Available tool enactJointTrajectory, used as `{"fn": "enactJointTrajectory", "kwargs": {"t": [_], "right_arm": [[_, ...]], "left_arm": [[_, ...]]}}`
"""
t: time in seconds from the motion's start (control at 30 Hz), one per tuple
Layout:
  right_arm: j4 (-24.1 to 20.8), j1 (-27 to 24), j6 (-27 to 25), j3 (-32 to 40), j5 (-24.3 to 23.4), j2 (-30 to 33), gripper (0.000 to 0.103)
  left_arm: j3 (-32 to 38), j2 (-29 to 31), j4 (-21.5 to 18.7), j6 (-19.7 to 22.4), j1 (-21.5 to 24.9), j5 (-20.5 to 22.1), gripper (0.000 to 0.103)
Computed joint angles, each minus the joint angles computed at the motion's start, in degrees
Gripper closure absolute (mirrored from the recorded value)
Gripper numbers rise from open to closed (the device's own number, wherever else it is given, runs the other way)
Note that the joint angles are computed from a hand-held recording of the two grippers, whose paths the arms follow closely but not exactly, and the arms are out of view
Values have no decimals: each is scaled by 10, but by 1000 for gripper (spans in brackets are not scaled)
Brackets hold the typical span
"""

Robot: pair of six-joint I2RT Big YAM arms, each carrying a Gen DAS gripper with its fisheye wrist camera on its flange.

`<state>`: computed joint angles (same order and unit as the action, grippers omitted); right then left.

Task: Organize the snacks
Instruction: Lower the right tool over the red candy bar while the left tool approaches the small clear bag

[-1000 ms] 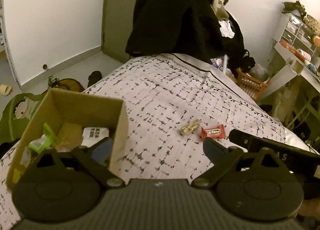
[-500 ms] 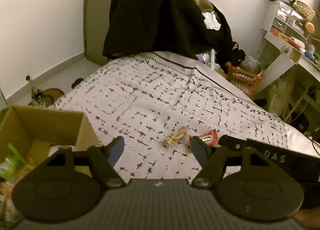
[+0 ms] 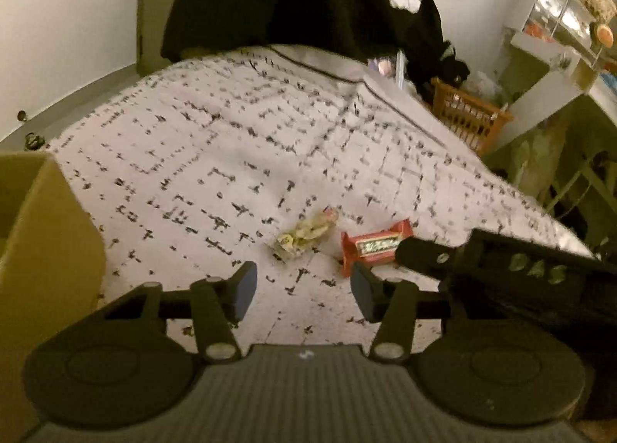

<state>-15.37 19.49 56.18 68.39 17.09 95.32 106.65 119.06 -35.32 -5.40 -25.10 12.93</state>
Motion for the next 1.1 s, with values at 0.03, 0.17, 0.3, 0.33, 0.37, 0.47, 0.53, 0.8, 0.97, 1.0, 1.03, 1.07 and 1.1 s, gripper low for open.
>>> {"fn": "enactJointTrajectory", "kwargs": {"t": [0.03, 0.17, 0.3, 0.33, 0.37, 0.47, 0.53, 0.8, 0.97, 1.0, 1.03, 1.07, 1.1], "right_arm": [[4, -1, 2, -3, -3, 0, 46], [9, -2, 4, -4, 5, 4, 46], [15, -3, 8, -5, 3, 9, 46], [14, -4, 1, -4, 11, 12, 46], [16, -5, 4, -5, 11, 13, 46], [23, -6, 10, -7, 9, 15, 46], [34, -9, 16, -12, -1, 14, 46], [66, -15, 38, -27, -21, 11, 47], [82, -16, 53, -30, -19, 14, 47], [83, -16, 55, -29, -19, 15, 47], [84, -16, 56, -28, -17, 17, 47], [88, -15, 58, -27, -16, 19, 47], [91, -14, 59, -26, -16, 21, 47]], "left_arm": [[6, 6, -6, 1, 0, -3, 51], [11, 19, -1, 9, 4, 1, 51], [6, 23, 19, 12, 7, 5, 51], [8, 24, 21, 13, 7, 4, 51], [7, 25, 26, 18, 6, 3, 51], [10, 29, 36, 28, 2, -1, 51], [12, 32, 42, 33, 0, -1, 51], [46, 56, 44, 58, -13, -43, 58], [38, 53, 55, 77, -12, -50, 74], [31, 49, 61, 84, -12, -52, 75], [21, 44, 70, 89, -12, -54, 75], [12, 40, 78, 92, -12, -56, 75], [3, 35, 86, 94, -13, -58, 77]]}}
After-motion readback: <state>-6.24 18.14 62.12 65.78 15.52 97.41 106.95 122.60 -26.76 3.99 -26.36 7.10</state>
